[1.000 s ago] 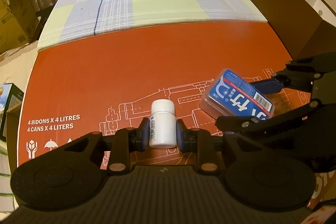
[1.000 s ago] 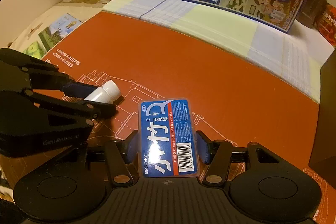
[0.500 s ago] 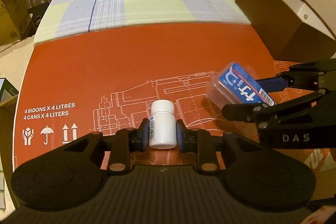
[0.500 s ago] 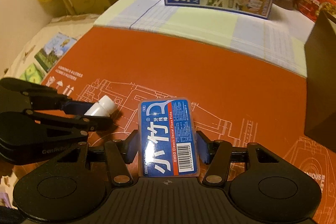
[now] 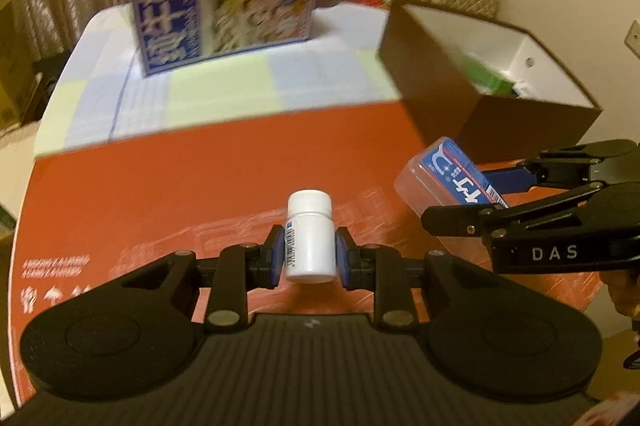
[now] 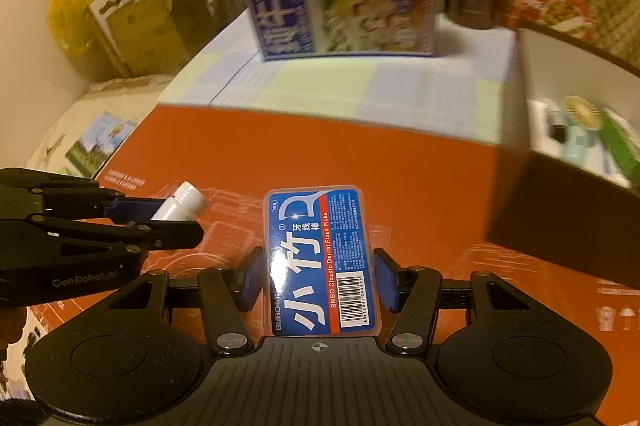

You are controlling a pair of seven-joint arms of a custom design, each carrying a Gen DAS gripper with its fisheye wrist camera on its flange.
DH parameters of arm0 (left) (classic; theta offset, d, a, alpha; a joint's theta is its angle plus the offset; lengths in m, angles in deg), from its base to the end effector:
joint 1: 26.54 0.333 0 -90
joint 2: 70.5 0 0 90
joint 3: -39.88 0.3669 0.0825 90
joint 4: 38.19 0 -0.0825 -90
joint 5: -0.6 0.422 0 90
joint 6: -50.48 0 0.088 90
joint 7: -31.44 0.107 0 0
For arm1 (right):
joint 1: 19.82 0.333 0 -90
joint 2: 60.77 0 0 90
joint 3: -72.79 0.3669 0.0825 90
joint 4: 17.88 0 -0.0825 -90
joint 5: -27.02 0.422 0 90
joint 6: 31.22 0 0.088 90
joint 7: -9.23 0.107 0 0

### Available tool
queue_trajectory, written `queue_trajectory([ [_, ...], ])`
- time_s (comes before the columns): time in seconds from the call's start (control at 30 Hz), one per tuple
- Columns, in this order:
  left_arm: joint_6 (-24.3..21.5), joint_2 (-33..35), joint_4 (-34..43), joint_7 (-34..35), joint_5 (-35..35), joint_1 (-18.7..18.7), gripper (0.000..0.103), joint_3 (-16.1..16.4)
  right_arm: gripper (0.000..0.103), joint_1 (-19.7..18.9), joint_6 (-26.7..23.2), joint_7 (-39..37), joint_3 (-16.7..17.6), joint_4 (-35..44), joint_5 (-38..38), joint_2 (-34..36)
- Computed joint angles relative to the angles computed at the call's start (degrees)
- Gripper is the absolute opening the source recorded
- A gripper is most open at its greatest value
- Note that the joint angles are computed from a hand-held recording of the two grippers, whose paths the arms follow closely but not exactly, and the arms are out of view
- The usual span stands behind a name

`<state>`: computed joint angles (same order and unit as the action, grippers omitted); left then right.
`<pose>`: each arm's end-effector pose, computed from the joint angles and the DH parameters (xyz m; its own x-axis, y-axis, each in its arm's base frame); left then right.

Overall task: Organize rigid objects
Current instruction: 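Lift and carry the pill bottle and floss case over the open box with both tools, then lower and open the left tool to drop the pill bottle while the right tool releases the floss case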

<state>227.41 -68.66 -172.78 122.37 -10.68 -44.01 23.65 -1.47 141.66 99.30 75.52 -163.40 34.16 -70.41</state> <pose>0.4920 -0.3077 0.4235 -0.4374 -0.8893 0.1335 -0.7249 0.2608 -0.6376 0.4764 0.1742 0.4301 0.2722 -0.9590 -0.0793 -0.7832 -0.1730 -0.5972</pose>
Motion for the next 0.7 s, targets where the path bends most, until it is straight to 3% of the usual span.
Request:
queue_trajectory([
  [0.17, -0.1, 2.4, 4.9, -11.2, 12.0, -3.8, 0.022, 1.1, 0.053, -1.1, -0.8, -3.5, -3.5, -3.0, 1.5, -6.1],
  [0.4, -1.7, 9.3, 16.0, -21.5, 24.1, -10.5, 0.022, 4.0, 0.053, -4.9, -2.6, -8.2, -8.8, -5.3, 2.1, -13.2],
  [0.7, -7.7, 21.1, 35.0, -27.7, 30.6, -17.6, 0.022, 6.7, 0.053, -9.3, -3.5, -17.1, -15.5, -1.2, 5.1, -13.3],
])
